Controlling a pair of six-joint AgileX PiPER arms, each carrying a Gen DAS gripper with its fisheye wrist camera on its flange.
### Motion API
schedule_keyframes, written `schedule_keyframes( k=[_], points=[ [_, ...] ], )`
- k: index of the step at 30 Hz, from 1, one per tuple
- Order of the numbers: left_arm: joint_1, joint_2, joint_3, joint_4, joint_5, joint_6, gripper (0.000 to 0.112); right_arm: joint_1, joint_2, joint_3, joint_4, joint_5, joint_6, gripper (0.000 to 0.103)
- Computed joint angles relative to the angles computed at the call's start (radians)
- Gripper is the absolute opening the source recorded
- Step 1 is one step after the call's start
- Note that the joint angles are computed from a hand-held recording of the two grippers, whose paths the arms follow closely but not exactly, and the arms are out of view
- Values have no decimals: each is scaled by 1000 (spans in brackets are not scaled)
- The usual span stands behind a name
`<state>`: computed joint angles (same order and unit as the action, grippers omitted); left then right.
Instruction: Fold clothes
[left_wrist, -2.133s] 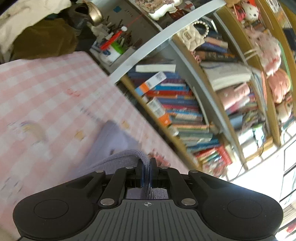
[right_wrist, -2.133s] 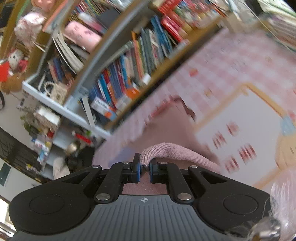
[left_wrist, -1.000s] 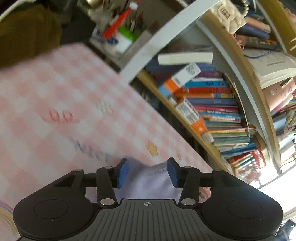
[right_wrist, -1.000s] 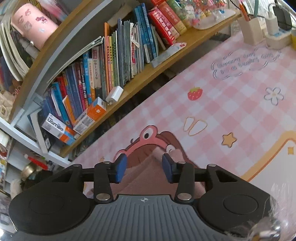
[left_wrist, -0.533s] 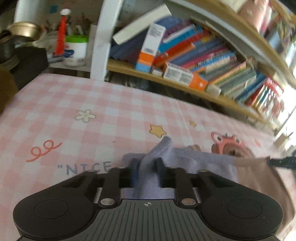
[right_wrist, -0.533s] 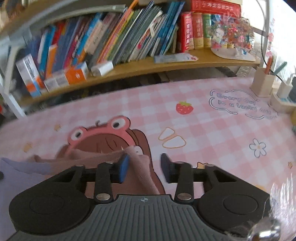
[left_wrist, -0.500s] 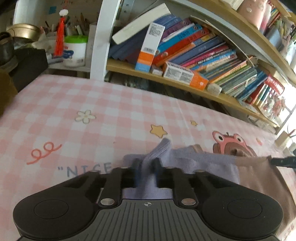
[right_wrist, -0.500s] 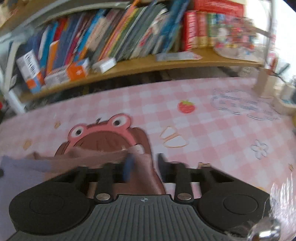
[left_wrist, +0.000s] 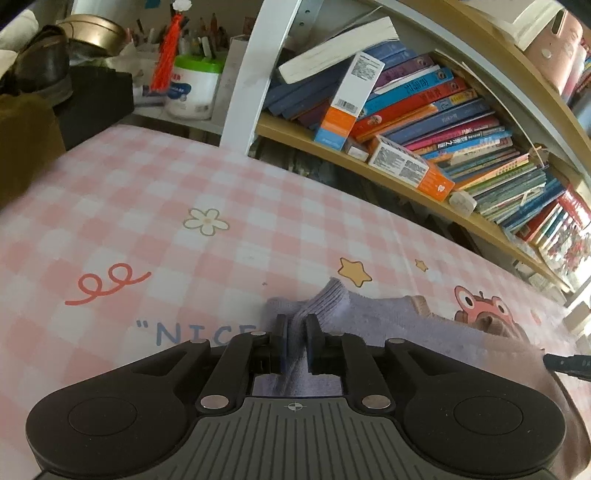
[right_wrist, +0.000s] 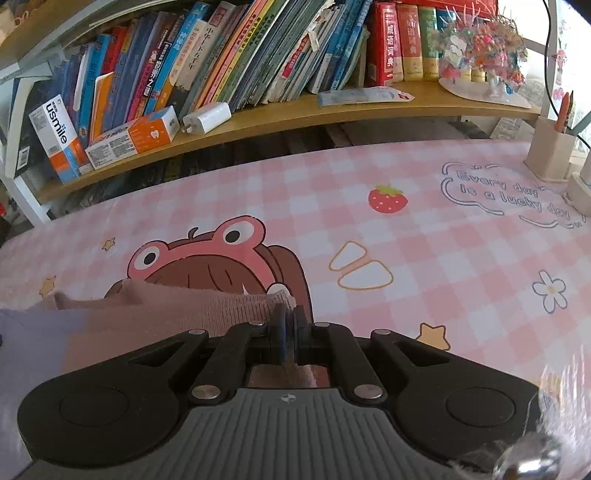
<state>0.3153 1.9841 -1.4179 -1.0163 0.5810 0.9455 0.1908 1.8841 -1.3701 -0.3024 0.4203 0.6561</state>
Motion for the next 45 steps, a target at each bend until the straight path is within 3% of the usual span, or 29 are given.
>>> schedule_keyframes(
  k=[3,4,6,9,11,13,21,28,34,42,45],
  points=[
    [-3,-45,36,-16,-28,10,21,4,-18,6,-19,10,15,15],
    [0,-67,56,-45,-34,38,25,5,-33,19,-25,5,26,25],
    [7,-113,99,-97,-39,92,29,4,-73,64,-22,-28,34,37],
    [12,-193,176,-141,-49,143,30,16,-139,128,-47,-48,55,43],
    [11,-248,229,-155,-60,160,36,33,-193,180,-97,-53,96,57],
    [5,-318,305,-181,-85,185,51,53,-253,240,-141,-61,125,66],
    [-32,-593,587,-142,-144,128,63,141,-476,460,-306,-14,237,85],
    [-113,-822,769,83,-194,-164,70,173,-672,632,-245,24,160,90],
    [-215,-998,879,428,-220,-570,75,183,-817,739,-160,56,52,92],
    [-403,-1133,953,975,-154,-1191,81,226,-929,834,-109,106,3,92],
    [-453,-1148,957,1087,-115,-1304,82,263,-938,847,-118,133,37,92]
  ],
)
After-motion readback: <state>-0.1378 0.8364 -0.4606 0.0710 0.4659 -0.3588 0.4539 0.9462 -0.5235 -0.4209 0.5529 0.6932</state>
